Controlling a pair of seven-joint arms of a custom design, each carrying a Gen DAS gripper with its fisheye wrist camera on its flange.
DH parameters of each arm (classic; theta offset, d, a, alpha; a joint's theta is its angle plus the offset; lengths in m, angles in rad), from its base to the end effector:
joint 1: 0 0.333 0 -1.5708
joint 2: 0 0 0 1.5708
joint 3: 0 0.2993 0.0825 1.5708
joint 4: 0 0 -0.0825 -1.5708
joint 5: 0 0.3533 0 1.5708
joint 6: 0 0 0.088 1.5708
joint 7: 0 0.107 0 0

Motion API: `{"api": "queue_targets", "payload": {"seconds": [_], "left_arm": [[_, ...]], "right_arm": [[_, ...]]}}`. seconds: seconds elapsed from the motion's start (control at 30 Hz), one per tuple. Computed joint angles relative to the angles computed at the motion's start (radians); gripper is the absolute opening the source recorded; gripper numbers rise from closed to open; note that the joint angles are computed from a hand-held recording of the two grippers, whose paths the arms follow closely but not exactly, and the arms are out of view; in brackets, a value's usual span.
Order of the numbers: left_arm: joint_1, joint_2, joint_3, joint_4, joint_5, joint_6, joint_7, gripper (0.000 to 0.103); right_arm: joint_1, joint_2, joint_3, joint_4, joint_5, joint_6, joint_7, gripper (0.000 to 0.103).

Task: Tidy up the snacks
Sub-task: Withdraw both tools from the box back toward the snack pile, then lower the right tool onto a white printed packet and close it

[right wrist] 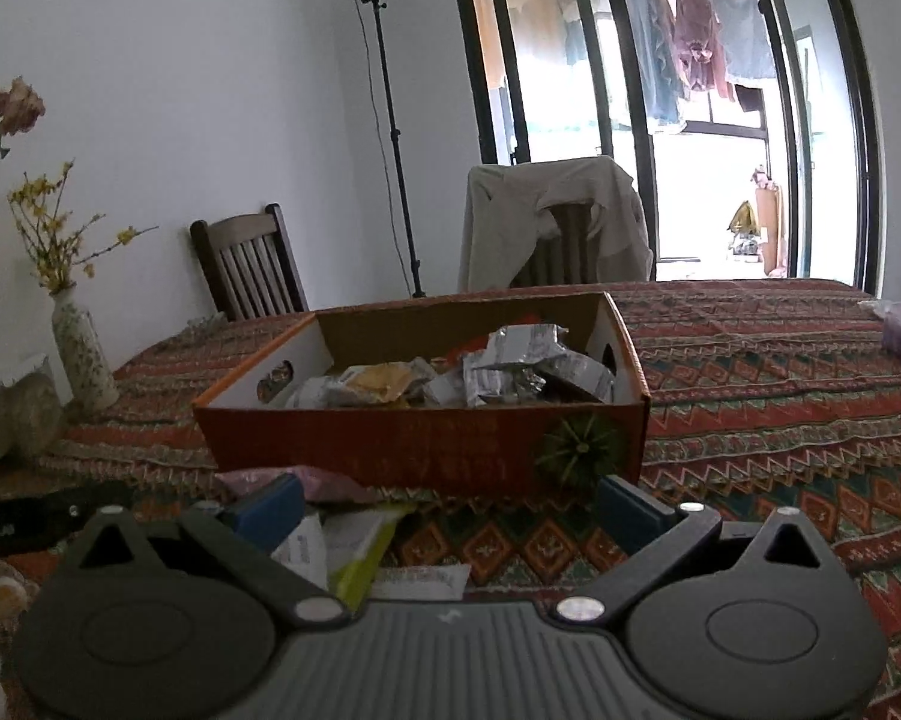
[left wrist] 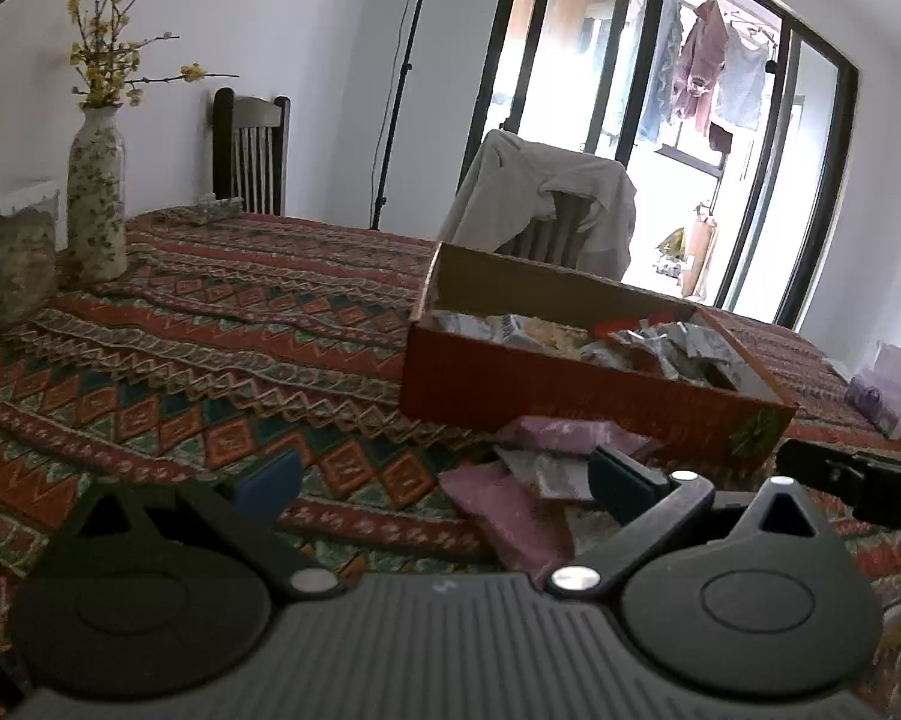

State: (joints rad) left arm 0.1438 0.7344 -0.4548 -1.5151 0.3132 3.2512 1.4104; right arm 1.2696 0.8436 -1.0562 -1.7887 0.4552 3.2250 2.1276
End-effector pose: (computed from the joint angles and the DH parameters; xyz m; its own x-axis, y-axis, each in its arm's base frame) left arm 0.7036 -0.1575 0.3996 -0.3001 -0.9364 0.1820 -0.5001 -0.0080 -0.8659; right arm 0.6147 0.2624 0.3981 -0.1567 -0.9748 -0.1588 -0.4119 0.2107 -0.8865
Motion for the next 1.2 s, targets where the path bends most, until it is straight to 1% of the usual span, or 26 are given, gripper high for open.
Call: {"api": "queue_targets", "payload": {"seconds": [0.07,0.2,0.27,0.33,0.4,0.43,0.5,0.53,0.67,0.73,0.8,0.9,0.97,1.0,1.07,1.1,1.13,1.2], "left_arm": [[0.02,-0.005,-0.012,-0.018,0.004,0.007,0.002,0.103],[0.054,-0.011,-0.037,-0.03,0.001,-0.012,0.003,0.103],[0.08,-0.014,-0.061,-0.039,-0.001,-0.018,0.017,0.103],[0.08,-0.023,-0.049,-0.049,-0.004,-0.007,0.021,0.103],[0.059,-0.035,-0.011,-0.058,-0.01,0.007,0.008,0.103],[0.056,-0.036,-0.001,-0.064,-0.011,0.019,0.001,0.103],[0.076,-0.028,-0.02,-0.061,-0.003,0.01,-0.004,0.103],[0.091,-0.021,-0.038,-0.057,0.003,-0.001,0.002,0.103],[0.117,0.006,-0.073,-0.038,0.01,-0.009,0.033,0.103],[0.133,0.02,-0.097,-0.028,0.006,-0.024,0.047,0.103],[0.137,0.031,-0.107,-0.017,-0.003,-0.044,0.064,0.103],[0.143,0.033,-0.113,-0.023,-0.028,-0.046,0.082,0.103],[0.143,0.027,-0.111,-0.028,-0.043,-0.052,0.084,0.103],[0.141,0.021,-0.106,-0.036,-0.048,-0.048,0.086,0.103],[0.142,0.009,-0.099,-0.055,-0.056,-0.034,0.085,0.103],[0.15,0.004,-0.104,-0.068,-0.056,-0.026,0.084,0.103],[0.157,0.0,-0.109,-0.076,-0.057,-0.025,0.08,0.103],[0.164,-0.009,-0.111,-0.086,-0.057,-0.04,0.078,0.103]], "right_arm": [[-0.006,-0.015,0.017,0.001,-0.011,-0.009,-0.013,0.103],[0.01,0.001,-0.009,0.015,-0.048,-0.062,0.018,0.103],[0.017,-0.006,-0.014,0.012,-0.08,-0.082,0.03,0.103],[0.028,-0.002,-0.028,0.009,-0.112,-0.099,0.047,0.103],[0.029,-0.003,-0.03,0.007,-0.139,-0.103,0.065,0.103],[0.025,-0.005,-0.026,0.01,-0.152,-0.109,0.072,0.103],[0.025,0.007,-0.035,0.03,-0.178,-0.143,0.1,0.102],[0.022,0.007,-0.033,0.036,-0.192,-0.15,0.108,0.102],[-0.031,0.001,0.026,0.092,-0.257,-0.163,0.113,0.101],[-0.067,0.003,0.064,0.138,-0.289,-0.194,0.113,0.097],[-0.093,0.002,0.095,0.165,-0.315,-0.193,0.118,0.095],[-0.109,0.035,0.1,0.219,-0.364,-0.188,0.14,0.095],[-0.14,0.05,0.124,0.273,-0.401,-0.198,0.136,0.095],[-0.15,0.066,0.126,0.304,-0.419,-0.209,0.139,0.095],[-0.15,0.127,0.094,0.369,-0.458,-0.239,0.172,0.095],[-0.157,0.142,0.095,0.395,-0.476,-0.251,0.177,0.095],[-0.169,0.152,0.105,0.418,-0.493,-0.263,0.177,0.092],[-0.199,0.158,0.143,0.459,-0.527,-0.295,0.158,0.078]]}}
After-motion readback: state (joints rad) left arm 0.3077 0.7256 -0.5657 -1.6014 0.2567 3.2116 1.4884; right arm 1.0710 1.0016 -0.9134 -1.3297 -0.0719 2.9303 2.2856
